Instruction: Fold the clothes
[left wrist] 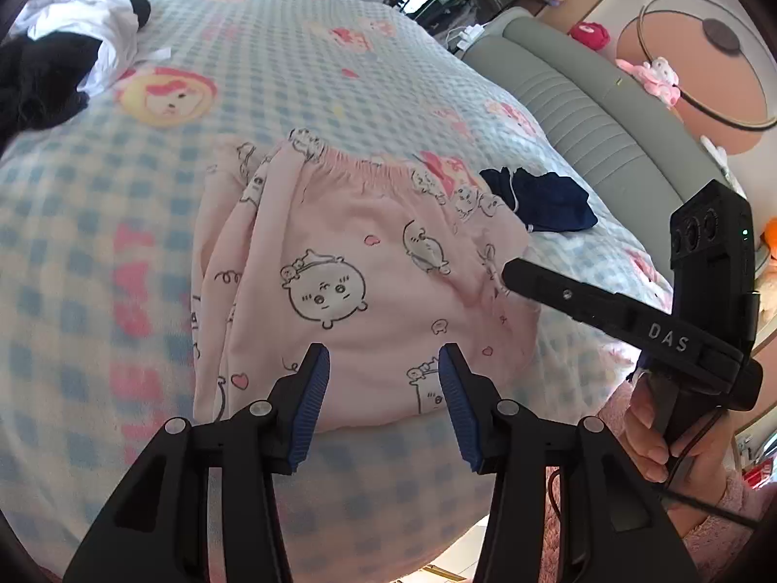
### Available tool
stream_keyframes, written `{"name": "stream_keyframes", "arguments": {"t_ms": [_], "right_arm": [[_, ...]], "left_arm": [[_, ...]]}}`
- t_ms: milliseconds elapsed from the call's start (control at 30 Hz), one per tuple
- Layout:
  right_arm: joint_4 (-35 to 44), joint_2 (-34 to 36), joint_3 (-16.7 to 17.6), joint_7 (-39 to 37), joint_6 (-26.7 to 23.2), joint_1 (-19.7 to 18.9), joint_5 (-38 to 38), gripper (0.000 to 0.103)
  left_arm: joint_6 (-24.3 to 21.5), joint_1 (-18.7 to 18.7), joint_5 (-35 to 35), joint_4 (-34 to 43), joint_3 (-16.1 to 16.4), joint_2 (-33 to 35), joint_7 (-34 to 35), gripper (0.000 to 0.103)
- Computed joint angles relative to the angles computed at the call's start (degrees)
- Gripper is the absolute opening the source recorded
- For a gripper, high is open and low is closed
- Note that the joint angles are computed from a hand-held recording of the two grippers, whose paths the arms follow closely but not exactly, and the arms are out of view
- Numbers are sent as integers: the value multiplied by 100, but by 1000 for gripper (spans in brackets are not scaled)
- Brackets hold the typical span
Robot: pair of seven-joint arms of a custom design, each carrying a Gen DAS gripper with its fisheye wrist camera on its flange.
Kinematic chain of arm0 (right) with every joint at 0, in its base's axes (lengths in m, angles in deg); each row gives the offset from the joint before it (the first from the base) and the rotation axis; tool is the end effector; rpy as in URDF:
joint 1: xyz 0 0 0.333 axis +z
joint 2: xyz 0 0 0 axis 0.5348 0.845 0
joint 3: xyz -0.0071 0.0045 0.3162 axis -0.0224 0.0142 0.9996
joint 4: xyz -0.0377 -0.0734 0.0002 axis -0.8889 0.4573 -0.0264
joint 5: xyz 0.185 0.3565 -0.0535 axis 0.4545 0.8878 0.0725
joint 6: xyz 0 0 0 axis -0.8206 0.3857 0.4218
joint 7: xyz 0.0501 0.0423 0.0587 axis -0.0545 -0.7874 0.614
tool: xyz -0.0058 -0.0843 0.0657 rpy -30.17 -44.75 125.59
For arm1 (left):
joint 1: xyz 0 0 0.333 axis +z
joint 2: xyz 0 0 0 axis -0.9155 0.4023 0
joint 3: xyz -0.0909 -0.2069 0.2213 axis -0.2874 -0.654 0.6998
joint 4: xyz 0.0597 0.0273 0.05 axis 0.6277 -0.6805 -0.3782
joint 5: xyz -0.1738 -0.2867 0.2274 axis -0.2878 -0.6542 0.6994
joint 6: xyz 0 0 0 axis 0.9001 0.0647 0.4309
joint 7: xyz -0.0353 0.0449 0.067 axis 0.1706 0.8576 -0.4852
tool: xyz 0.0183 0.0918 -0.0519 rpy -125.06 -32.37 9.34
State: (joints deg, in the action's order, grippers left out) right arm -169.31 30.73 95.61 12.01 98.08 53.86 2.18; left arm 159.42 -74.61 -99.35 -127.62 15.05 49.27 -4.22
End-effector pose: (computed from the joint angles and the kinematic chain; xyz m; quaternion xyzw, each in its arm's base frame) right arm 0.6555 0.3736 0.4514 -0.8053 0.4742 0.0150 0.3555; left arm 0.5485 -0.2097 0.4260 -0.7397 0.5423 -0.3941 0.0585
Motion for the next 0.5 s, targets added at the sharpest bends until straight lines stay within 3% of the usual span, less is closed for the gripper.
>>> {"name": "stream_keyframes", "arguments": {"t_ms": [100,167,200,267,300,333,433,500], "right_arm": [[-387,-236,-26,-15,45,-157,179,35],[-800,-510,-86,35,260,-285,356,36],[-948,-610,-286,404,384,-187,113,37],[-1062,-691,-1118,1913,439,376,-1230,48],[-1059,-689,-1421,2629,358,558,-1908,48],[-1064,-687,-1525,2958,323,569,-2184,48],[-1222,-758,-963,2540,488,-114,-1338,48],[-1279,-775,-723,2317,496,-377,-1002,48]], "left_arm": [[-354,141,-547,465,-189,242,675,52],[-504,94,-357,865,-216,527,710,52],[-554,82,-226,1068,-251,674,714,52],[-750,-55,337,1589,-195,1047,426,54],[-885,-163,688,1873,-121,1242,196,55],[-1045,-290,1044,2182,-25,1454,-53,58],[-1933,-800,2181,3243,422,2141,-1000,63],[-2701,-1182,2954,3917,780,2563,-1688,61]]}}
